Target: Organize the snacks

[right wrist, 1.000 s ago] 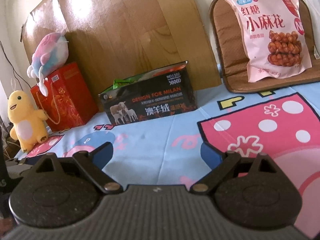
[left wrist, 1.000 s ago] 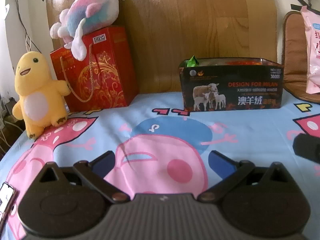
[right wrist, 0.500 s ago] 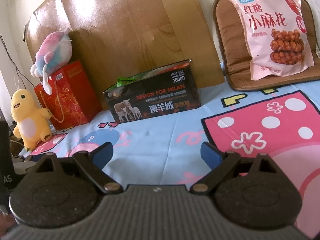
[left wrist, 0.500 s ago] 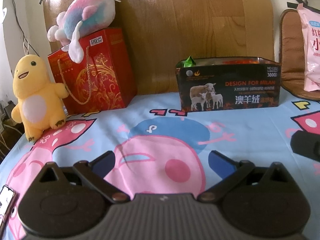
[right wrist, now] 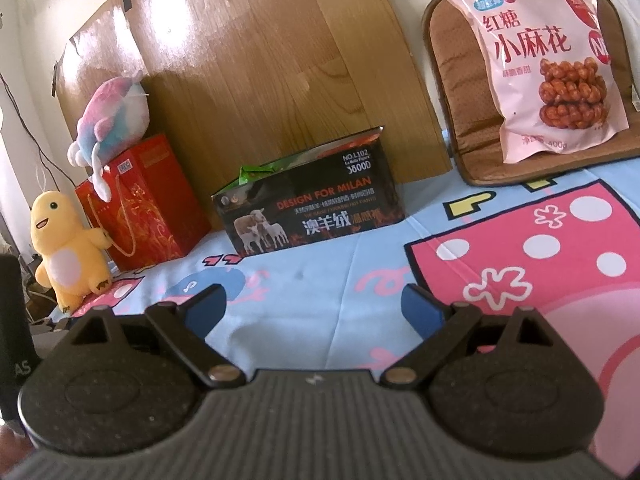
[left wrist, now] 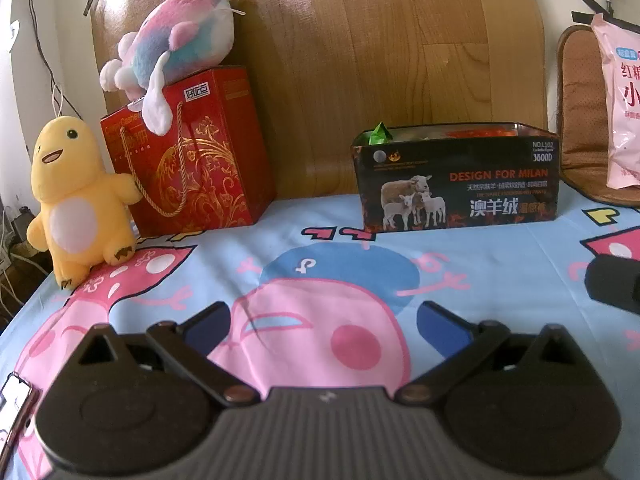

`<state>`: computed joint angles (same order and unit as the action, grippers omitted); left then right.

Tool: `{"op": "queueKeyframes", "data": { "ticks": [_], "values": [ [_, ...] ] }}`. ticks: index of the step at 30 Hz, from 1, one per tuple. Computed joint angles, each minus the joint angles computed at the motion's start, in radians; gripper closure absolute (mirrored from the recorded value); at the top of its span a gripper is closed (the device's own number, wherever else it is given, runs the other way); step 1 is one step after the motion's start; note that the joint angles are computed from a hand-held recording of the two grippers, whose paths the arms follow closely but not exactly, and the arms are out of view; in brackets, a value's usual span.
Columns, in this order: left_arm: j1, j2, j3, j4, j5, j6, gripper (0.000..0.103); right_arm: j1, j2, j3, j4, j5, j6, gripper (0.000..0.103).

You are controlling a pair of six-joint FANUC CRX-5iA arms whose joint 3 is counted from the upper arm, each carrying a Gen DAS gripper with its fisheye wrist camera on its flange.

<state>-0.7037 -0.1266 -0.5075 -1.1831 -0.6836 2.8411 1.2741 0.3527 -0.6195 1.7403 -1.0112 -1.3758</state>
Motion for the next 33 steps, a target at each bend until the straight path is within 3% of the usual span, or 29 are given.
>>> {"op": "queueKeyframes", "data": {
  "ticks": [33],
  "values": [
    [0.000,0.002,0.002,0.007,0.002,-0.003,0.000,-0.007,-0.004,-0.003,0.015,0.005,-0.007,0.007]
  ]
}}
